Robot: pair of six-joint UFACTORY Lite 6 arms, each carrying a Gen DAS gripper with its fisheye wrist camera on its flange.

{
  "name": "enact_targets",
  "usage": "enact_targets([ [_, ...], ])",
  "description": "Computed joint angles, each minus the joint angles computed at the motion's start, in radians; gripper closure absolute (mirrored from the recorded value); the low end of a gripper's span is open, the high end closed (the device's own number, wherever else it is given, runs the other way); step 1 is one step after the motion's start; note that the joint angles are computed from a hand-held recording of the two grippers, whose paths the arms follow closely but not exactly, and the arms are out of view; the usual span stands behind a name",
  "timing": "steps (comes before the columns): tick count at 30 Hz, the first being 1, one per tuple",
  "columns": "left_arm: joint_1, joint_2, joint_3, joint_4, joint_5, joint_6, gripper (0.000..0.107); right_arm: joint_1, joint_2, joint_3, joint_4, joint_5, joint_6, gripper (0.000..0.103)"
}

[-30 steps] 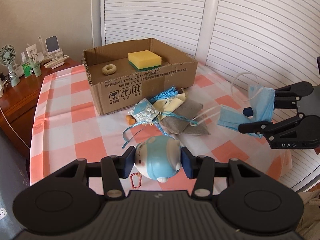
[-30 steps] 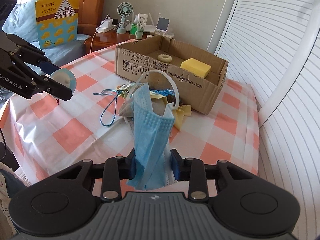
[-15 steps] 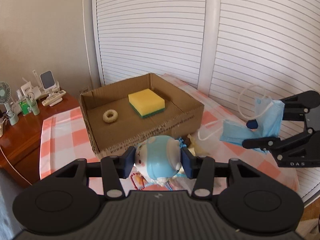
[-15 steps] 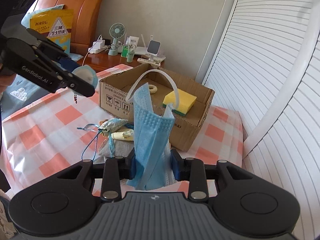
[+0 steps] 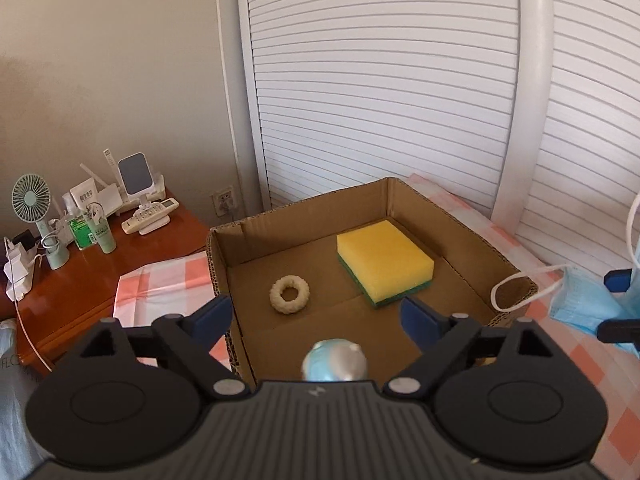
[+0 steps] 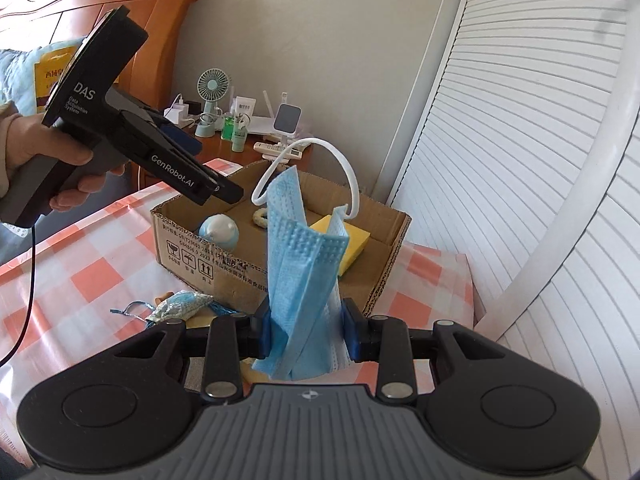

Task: Organize soft objects
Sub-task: 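Carry the face mask into the box and open the right tool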

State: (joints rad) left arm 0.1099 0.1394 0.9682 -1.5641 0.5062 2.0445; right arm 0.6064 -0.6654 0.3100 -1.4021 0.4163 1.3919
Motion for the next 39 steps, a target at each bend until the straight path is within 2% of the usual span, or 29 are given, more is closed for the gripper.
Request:
enact_targets([
  [5,0.064,-0.107,-0.121,0.010,0.047,-0.013,0.006,-0.070,0.050,0.028,-0.083,-0.063,0.060,0.065],
  [14,0.261,-0.455,-0.431,0.128,0.105,-0.085,0.005,-0.142,0.194,0.130,-0.247,-0.125,0.194,0.065],
  [19,0.389,-0.557,-0.515,0.193,0.180,-0.115,0.005,-0.188,0.325,0.238,-0.364,-0.162,0.280,0.065],
  [25,0.428,-0.677,-0.610,0.211,0.144,-0.069,0.005,-0.222,0.508,0.378,-0.452,-0.175,0.351,0.065],
  [30,0.423,-0.740,-0.669,0.222,0.106,-0.044,0.005,-0.231,0.634,0.483,-0.451,-0.172,0.347,0.063],
  [31,0.423,-0.753,-0.682,0.220,0.101,-0.037,0.005,-0.233,0.659,0.504,-0.426,-0.176,0.321,0.055],
  [32,0.423,-0.759,-0.688,0.219,0.098,-0.035,0.005,-0.235,0.676,0.517,-0.415,-0.176,0.317,0.040],
  [33,0.425,-0.763,-0.694,0.224,0.099,-0.037,0.005,-0.236,0.687,0.521,-0.408,-0.174,0.320,0.032],
  [34,0.433,-0.763,-0.695,0.229,0.109,-0.035,0.005,-0.235,0.692,0.519,-0.414,-0.169,0.338,0.020],
  [35,0.445,-0.763,-0.695,0.236,0.123,-0.035,0.005,-0.233,0.687,0.506,-0.447,-0.164,0.385,0.013],
  [39,0.481,-0.771,-0.700,0.255,0.155,-0.028,0.005,-0.219,0.625,0.429,-0.464,-0.158,0.453,0.008],
])
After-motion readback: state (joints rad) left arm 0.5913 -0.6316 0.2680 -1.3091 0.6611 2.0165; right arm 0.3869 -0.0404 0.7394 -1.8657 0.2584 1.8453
